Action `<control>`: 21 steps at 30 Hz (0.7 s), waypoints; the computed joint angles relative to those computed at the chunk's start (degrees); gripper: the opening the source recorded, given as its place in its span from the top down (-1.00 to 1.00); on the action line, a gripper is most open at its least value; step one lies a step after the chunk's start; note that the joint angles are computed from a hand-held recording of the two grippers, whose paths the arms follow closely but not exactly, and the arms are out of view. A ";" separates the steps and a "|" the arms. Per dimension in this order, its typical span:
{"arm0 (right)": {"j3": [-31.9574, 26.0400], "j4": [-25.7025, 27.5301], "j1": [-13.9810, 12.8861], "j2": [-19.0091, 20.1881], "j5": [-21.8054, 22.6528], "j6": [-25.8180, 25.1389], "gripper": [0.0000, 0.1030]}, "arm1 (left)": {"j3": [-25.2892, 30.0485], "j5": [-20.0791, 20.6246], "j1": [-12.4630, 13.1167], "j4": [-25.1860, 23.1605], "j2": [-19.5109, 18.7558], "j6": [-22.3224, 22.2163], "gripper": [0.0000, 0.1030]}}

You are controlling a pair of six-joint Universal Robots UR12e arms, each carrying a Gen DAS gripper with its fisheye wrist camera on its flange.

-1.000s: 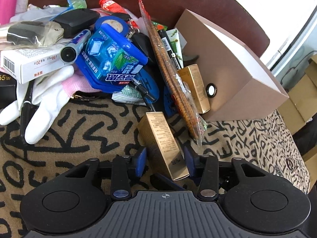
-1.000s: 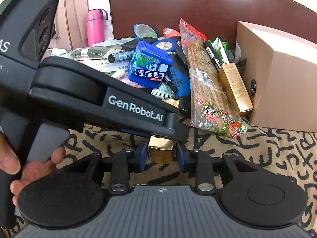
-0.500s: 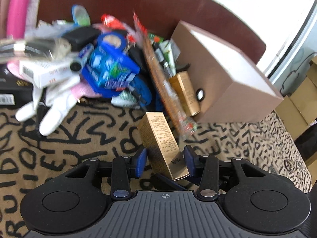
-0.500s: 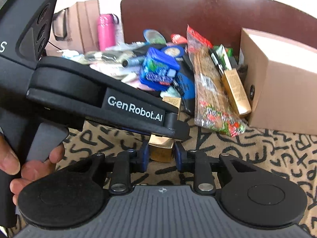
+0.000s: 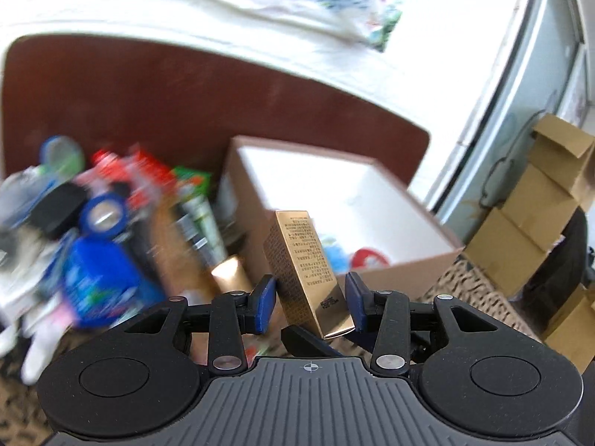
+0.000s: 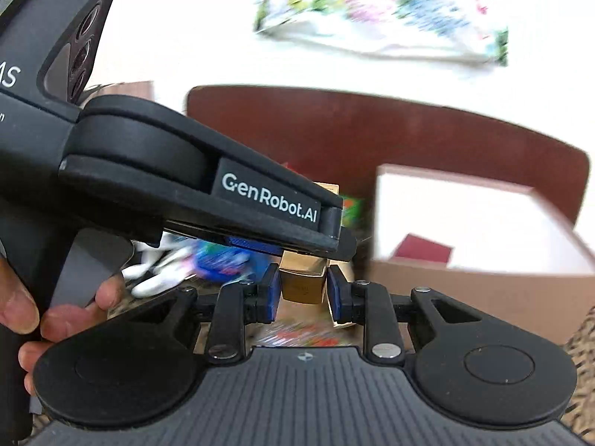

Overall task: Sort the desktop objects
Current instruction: 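Lift the gold box into the cardboard box and release it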

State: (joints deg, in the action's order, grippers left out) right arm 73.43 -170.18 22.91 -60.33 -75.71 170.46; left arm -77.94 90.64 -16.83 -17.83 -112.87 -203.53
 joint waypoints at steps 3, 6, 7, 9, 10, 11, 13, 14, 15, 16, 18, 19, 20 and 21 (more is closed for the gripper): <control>-2.33 -0.14 -0.63 1.15 -2.29 0.09 0.42 | 4.83 -2.39 0.16 -1.08 -2.83 0.71 0.20; -4.98 0.74 -1.32 2.58 -3.70 0.85 0.42 | 9.44 -3.91 0.14 -2.76 -5.63 2.01 0.20; -5.88 1.38 -1.52 3.08 -3.97 1.10 0.42 | 10.90 -4.27 0.11 -3.47 -6.57 2.45 0.20; -7.73 2.88 -1.96 4.18 -4.23 1.55 0.42 | 13.35 -5.14 0.23 -4.86 -8.25 2.71 0.20; -8.59 3.90 -2.20 4.70 -4.12 1.61 0.42 | 14.55 -5.52 0.31 -5.96 -9.04 2.69 0.20; -9.47 5.11 -2.31 5.20 -4.11 1.61 0.42 | 15.71 -6.01 0.45 -7.02 -9.83 2.59 0.20; -11.61 7.72 -2.66 6.49 -3.83 1.58 0.42 | 17.20 -6.89 0.76 -8.66 -11.05 1.84 0.20; -12.53 8.95 -2.78 7.04 -3.62 1.58 0.42 | 18.12 -7.15 0.90 -9.81 -11.69 1.34 0.20; -13.49 10.20 -2.87 7.62 -3.43 1.53 0.42 | 18.52 -7.26 1.01 -10.70 -11.98 1.25 0.20; -14.54 11.54 -2.96 8.25 -3.25 1.53 0.42 | 19.31 -7.31 1.08 -11.65 -12.54 1.40 0.20; -16.51 14.19 -3.17 9.36 -2.53 1.93 0.42 | 20.66 -7.21 1.21 -13.64 -13.44 1.68 0.20; -17.48 15.58 -3.31 9.89 -1.93 2.29 0.42 | 21.46 -7.03 1.22 -14.83 -13.87 1.78 0.20; -18.27 16.68 -3.44 10.33 -1.36 2.68 0.42 | 22.04 -6.69 1.21 -15.77 -14.20 2.00 0.18; -18.90 17.42 -3.58 10.71 -0.59 2.88 0.41 | 22.68 -5.90 1.10 -16.50 -14.51 2.84 0.17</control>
